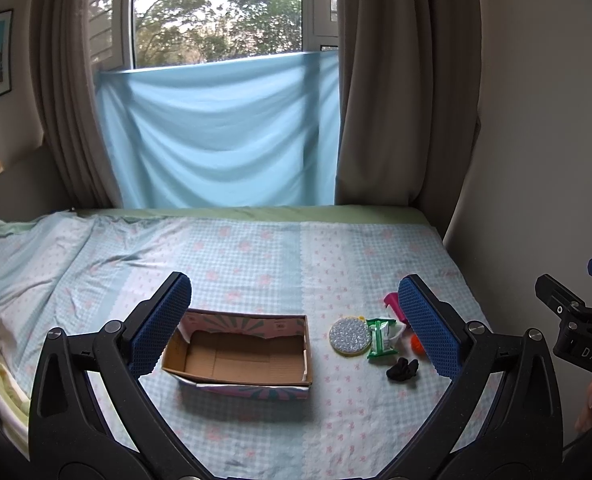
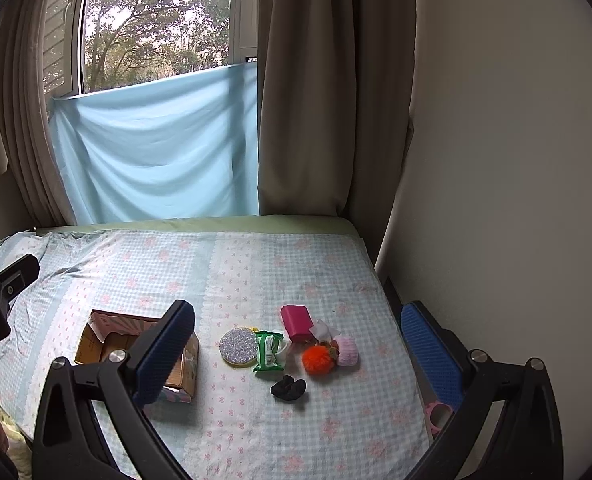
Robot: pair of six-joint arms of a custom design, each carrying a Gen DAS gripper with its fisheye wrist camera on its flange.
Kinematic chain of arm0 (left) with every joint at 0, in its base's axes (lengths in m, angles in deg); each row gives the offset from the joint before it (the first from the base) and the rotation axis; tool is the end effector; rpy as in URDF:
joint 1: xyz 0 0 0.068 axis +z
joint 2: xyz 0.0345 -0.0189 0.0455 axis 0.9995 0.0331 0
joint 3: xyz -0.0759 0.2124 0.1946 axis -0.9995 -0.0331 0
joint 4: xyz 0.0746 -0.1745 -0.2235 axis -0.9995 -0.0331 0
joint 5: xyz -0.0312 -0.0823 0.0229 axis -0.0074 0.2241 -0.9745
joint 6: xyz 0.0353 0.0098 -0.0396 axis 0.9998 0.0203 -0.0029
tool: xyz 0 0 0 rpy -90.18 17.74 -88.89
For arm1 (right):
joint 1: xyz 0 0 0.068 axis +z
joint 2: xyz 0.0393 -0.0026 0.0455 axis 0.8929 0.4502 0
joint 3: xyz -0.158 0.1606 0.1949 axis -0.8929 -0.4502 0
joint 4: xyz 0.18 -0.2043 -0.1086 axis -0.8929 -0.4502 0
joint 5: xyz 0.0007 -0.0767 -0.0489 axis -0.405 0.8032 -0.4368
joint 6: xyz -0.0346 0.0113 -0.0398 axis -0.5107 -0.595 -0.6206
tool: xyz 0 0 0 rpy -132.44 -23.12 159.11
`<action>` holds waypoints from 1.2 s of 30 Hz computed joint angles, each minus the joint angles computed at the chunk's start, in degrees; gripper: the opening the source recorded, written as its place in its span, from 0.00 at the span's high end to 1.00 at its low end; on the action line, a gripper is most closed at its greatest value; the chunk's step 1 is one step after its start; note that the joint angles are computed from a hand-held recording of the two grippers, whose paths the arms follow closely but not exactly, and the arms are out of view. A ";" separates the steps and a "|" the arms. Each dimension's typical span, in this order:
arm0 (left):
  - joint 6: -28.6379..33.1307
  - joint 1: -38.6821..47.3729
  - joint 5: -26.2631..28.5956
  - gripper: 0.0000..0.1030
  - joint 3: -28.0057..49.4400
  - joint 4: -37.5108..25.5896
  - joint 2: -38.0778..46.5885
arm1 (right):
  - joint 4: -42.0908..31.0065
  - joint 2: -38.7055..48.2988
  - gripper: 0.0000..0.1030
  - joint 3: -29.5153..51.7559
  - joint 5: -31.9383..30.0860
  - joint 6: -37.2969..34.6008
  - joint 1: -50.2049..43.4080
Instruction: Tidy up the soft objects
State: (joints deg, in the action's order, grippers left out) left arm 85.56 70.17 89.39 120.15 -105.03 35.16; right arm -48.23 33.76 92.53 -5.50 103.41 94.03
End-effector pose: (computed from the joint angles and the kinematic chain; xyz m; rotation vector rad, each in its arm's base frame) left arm 0.2725 -0.0884 0.4933 0.3432 2.1246 -0.1812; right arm 0.2177 0.1025 0.4825 0.4403 2.1931 -0.2558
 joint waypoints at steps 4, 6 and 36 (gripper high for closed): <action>0.08 0.39 0.42 0.00 0.47 -0.26 0.34 | 0.05 0.02 0.00 -0.05 0.07 0.13 0.04; 0.06 0.47 0.50 0.00 0.58 -0.28 0.45 | 0.06 0.02 0.00 -0.06 0.10 0.13 0.09; 0.18 -4.58 6.31 0.00 -1.26 6.25 17.03 | 14.71 -5.26 0.00 -19.74 -9.67 -2.57 -15.53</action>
